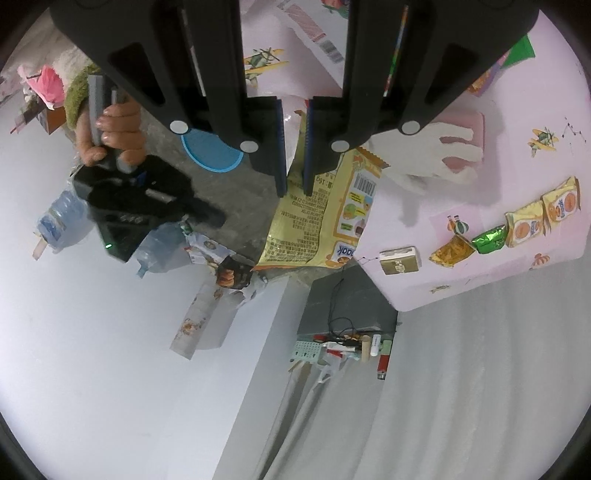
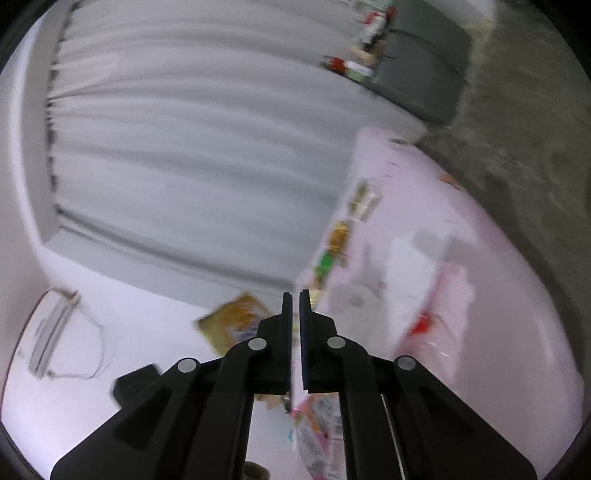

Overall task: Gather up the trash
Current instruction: 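Carry the yellow packet with the left tool over the blue wastebasket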

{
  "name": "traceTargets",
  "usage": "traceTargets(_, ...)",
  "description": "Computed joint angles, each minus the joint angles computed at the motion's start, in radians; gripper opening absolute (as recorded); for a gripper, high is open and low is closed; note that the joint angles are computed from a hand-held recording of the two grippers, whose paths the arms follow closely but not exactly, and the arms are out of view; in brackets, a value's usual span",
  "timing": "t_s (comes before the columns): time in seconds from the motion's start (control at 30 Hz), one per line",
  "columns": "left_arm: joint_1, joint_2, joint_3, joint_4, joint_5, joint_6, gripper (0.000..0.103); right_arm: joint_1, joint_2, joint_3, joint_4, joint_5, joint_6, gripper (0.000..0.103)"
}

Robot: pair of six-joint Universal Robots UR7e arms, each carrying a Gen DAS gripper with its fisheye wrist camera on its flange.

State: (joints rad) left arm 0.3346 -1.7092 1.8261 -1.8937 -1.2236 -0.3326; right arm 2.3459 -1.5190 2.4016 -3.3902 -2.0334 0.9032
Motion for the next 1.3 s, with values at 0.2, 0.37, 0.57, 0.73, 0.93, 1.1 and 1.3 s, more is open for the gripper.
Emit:
traceTargets(0.2,-0.012,-0.009,0.011,0.026,-0.007,-0.041,0.007,-0.103,-0.014,-0.007,0.227,0.083,0.087,0.044)
traceTargets(0.37,-0.019,-0.020,0.013,0.044,-0.007,-0.056,0.007,-0.176,0.020,-0.029,0.307,0.157,0.099,0.043)
traceTargets(0.57,-0.019,-0.028,0.014,0.057,-0.004,-0.061,0.007,-0.220,0.058,-0.048,0.268,0.187,0.074,0.009)
traceTargets(0.73,-0.024,-0.032,0.008,0.072,-0.002,-0.070,0.007,-0.221,0.054,-0.048,0.283,0.193,0.083,0.006)
traceTargets(0.93,-0.026,-0.031,0.005,0.080,0.000,-0.075,0.007,-0.241,0.049,-0.031,0.271,0.231,0.084,0.009)
traceTargets(1.1,-0.023,-0.029,-0.003,0.084,0.002,-0.076,0.007,-0.244,0.054,-0.020,0.213,0.238,0.060,0.003)
traceTargets(1.3,-0.026,-0.022,-0.013,0.080,0.016,-0.072,0.007,-0.211,0.057,-0.026,0.059,0.272,-0.027,0.001)
